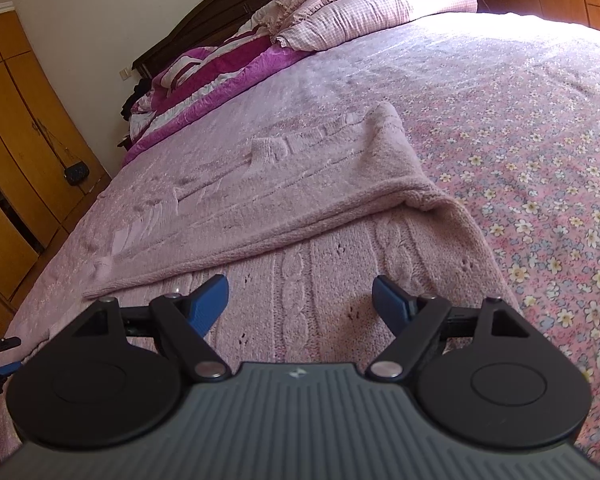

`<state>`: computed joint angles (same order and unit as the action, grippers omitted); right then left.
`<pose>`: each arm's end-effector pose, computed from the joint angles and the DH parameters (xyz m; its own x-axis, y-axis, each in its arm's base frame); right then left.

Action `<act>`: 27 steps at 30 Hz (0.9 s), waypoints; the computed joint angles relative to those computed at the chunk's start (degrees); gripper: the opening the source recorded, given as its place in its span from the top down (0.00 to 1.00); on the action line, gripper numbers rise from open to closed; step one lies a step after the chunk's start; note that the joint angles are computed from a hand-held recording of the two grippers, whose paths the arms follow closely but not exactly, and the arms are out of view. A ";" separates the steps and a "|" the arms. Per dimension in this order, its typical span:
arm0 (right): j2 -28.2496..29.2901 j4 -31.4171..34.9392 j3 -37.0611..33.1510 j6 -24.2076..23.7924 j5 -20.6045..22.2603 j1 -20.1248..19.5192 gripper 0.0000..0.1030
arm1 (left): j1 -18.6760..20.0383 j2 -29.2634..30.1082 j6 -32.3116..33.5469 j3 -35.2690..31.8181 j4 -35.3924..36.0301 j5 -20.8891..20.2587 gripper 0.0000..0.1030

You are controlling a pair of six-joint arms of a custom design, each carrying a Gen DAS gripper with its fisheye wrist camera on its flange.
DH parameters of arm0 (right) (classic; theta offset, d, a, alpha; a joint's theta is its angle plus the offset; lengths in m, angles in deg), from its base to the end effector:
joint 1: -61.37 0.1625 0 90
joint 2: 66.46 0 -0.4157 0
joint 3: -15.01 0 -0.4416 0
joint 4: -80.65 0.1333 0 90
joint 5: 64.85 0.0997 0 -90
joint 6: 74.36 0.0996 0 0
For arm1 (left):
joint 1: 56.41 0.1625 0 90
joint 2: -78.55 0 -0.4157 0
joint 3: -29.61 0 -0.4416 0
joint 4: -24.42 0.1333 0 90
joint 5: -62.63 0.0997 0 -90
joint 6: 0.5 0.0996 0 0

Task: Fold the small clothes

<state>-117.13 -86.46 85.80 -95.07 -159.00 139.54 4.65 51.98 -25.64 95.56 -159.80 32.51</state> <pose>-0.0438 -0.8243 0.3616 -0.9410 0.0583 0.3334 -0.2364 0.5921 -0.7704 -0.2006 -0.8163 0.1210 -0.8257 -0.5545 -0.1036 -0.0797 0.2965 -0.9517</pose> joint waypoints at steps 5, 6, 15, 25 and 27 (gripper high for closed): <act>-0.04 -0.38 -0.04 -0.31 -0.64 0.15 0.16 | 1.28 3.30 4.73 -5.18 -6.21 1.14 0.53; -0.01 -0.49 -0.11 -0.40 -0.74 0.18 0.16 | 1.58 3.61 4.45 -5.98 -6.54 1.41 0.53; 0.66 0.32 -1.04 -0.05 -1.39 0.48 0.10 | 2.74 6.05 9.86 -12.11 -6.60 3.04 0.54; 0.76 0.77 -0.90 -1.24 -0.42 0.71 0.07 | 1.74 9.66 28.60 -18.45 -12.36 4.80 0.92; 0.71 0.57 -0.82 -0.91 -0.31 0.66 0.07 | 1.07 9.90 32.94 -18.71 -14.95 3.73 0.92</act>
